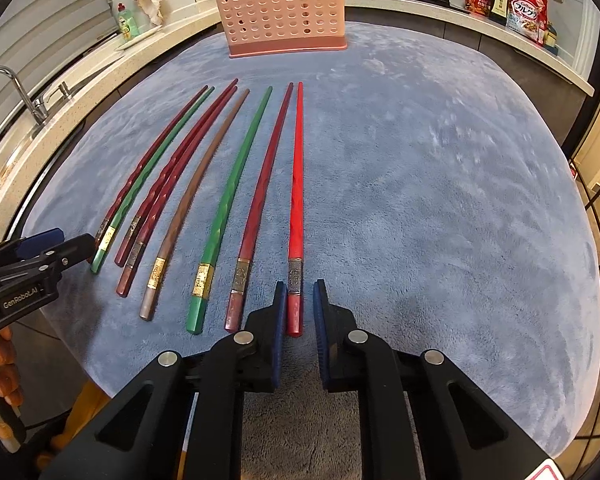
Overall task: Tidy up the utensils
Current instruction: 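Close the left gripper on a dark red chopstick while the right gripper grasps a bright red chopstick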
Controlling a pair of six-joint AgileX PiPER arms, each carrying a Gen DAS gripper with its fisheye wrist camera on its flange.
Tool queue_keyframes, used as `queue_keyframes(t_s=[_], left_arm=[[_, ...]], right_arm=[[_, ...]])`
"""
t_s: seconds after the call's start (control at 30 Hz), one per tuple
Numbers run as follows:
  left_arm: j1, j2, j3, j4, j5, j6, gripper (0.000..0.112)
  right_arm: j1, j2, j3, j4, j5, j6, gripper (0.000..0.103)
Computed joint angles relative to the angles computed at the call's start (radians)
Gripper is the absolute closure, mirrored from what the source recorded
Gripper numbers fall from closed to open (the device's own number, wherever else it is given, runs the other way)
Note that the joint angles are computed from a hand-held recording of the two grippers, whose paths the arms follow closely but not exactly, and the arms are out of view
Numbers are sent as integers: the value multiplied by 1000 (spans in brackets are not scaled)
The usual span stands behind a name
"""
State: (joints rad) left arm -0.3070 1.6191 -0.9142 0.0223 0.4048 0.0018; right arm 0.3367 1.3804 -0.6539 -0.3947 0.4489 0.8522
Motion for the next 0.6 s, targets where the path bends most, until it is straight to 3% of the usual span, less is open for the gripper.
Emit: queue_keyframes(t_s=[0.4,0.57,0.6], left_arm=[[-7,30,-10,16,-10,-22,52],[-7,23,-5,-18,-13,23,66],[-6,22,-6,-31,-13,38,75]], right_arm=[[0,0,1,-2,-1,1,91],[0,0,3,0,-3,-1,91],[0,0,3,-1,-3,0,91]])
